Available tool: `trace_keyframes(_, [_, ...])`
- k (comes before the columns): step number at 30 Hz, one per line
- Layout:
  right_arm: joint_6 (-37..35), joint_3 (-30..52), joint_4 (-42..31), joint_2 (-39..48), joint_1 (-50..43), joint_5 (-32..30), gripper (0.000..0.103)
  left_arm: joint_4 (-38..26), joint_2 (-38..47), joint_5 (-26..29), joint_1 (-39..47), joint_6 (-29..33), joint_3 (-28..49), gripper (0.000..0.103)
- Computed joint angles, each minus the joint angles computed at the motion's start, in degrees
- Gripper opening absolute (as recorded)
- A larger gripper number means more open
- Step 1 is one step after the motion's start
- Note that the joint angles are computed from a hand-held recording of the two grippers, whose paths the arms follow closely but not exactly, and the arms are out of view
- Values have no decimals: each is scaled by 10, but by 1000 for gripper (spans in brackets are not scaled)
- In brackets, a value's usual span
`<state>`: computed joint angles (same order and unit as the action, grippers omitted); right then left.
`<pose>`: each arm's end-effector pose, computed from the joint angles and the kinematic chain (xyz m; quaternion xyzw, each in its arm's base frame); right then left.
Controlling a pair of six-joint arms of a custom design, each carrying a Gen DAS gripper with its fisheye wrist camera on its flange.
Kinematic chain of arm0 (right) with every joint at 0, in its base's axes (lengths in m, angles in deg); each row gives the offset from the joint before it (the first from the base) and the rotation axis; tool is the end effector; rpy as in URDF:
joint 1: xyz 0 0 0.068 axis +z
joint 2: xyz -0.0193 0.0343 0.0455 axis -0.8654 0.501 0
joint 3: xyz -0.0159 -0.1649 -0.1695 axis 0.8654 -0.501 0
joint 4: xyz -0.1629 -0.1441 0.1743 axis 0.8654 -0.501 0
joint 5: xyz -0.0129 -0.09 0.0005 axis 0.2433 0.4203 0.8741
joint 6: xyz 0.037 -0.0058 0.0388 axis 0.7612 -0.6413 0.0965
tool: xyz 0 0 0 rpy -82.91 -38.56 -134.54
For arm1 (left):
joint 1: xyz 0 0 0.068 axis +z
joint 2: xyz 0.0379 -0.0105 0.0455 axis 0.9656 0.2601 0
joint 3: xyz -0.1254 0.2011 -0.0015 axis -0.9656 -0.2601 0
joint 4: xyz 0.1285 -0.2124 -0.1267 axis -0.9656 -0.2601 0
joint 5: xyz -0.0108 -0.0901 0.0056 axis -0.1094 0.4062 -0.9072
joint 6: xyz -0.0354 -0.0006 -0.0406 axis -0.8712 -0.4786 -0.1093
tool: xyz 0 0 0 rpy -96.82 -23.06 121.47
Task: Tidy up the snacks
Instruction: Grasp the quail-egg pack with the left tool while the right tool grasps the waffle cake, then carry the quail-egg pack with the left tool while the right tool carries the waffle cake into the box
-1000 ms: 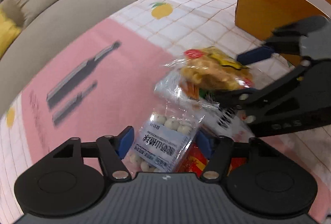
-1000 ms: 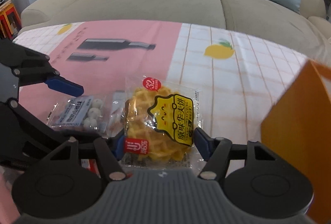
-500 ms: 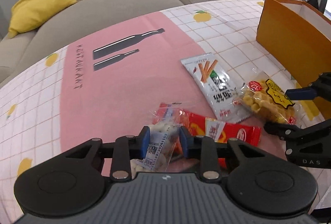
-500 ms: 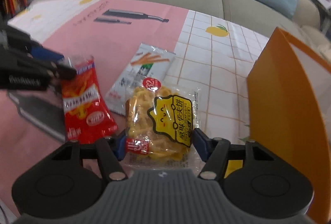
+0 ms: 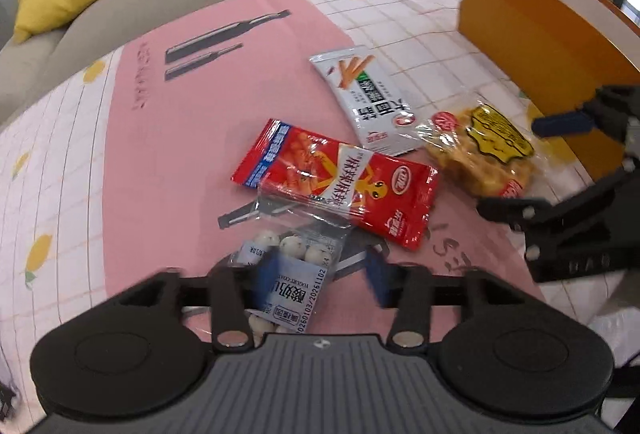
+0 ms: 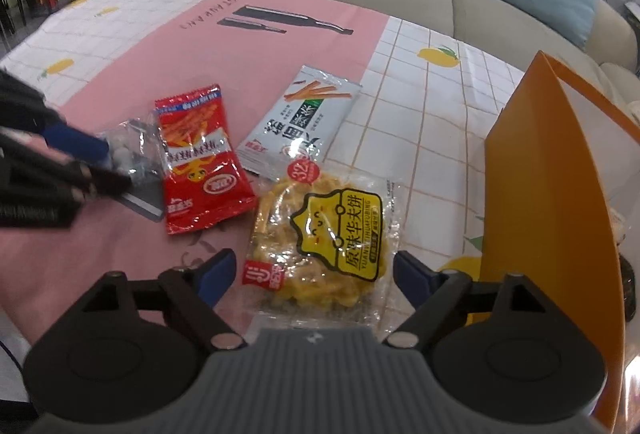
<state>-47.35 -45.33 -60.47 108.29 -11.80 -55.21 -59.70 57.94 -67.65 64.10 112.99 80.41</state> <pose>0.1554 0.1520 0.1501 -0.0835 0.9501 -0.0030 0.3007 0.2136 -0.0454 0.1824 0.3037 0.9198 -0.0340 0.2460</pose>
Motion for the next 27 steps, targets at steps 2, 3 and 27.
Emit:
trace_keyframes(2, [12,-4,2,-9,-7,-1,96,12,-28,8,10,26,-16,87])
trace_keyframes(3, [19,-8,8,-14,-12,-1,96,16,-31,13,17,39,-19,87])
trace_keyframes(27, [20,-39,111,29,-55,-29,73,40,40,26,50,-37,-23,73])
